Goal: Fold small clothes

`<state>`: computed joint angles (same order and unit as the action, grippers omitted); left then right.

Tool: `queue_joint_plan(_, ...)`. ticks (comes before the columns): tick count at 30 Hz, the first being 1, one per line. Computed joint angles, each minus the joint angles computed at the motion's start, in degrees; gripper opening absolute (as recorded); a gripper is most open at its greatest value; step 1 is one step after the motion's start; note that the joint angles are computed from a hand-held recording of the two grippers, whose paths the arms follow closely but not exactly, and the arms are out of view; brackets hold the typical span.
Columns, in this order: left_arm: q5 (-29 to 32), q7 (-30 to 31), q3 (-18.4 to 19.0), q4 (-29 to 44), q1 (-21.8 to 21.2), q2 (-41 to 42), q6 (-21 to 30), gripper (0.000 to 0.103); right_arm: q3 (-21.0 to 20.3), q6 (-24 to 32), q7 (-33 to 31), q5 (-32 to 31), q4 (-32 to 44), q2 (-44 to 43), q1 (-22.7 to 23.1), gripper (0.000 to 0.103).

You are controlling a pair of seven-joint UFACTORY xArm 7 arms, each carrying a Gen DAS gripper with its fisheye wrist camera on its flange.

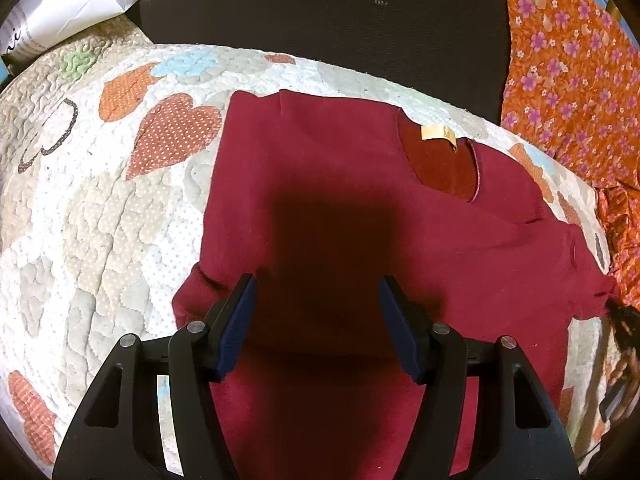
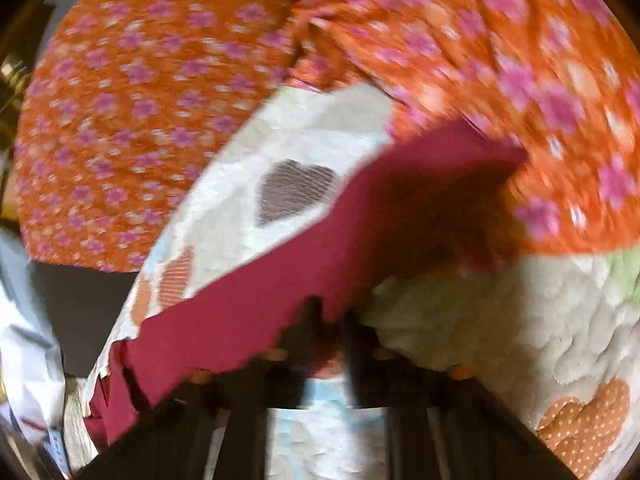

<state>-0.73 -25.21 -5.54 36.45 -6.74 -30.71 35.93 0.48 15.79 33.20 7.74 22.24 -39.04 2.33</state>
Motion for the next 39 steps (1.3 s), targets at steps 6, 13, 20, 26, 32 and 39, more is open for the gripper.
queue_joint_plan(6,-0.9,1.36,1.58,-0.82,0.31,-2.09,-0.07,0.063,8.32,-0.76,-2.19,-6.79,4.73,-7.7,1.26,0.007)
queue_joint_plan(13,-2.53,1.14,2.89,-1.32,2.0,-3.51,-0.97,0.063,16.71,-7.4,-5.3,-10.16,22.09,12.31,11.77,0.007)
queue_joint_plan(20,-3.25,2.46,3.97,-1.52,2.95,-3.7,-0.79,0.063,23.88,11.83,-8.18,-27.34,48.95,45.86,23.23,0.011)
queue_joint_plan(26,-4.5,4.52,4.99,-1.7,2.95,-3.74,-1.01,0.063,21.05,7.07,-8.12,-20.64,40.53,39.87,23.59,0.013)
queue_joint_plan(32,-12.67,10.07,8.58,-1.28,-2.38,-1.96,-3.39,0.063,13.27,5.57,-17.99,-0.08,30.66,28.8,27.26,0.019)
queue_joint_plan(39,-22.39,10.4,8.31,0.88,-5.18,4.48,-6.11,0.063,9.39,6.65,-20.28,6.67,23.09,18.24,26.84,0.025)
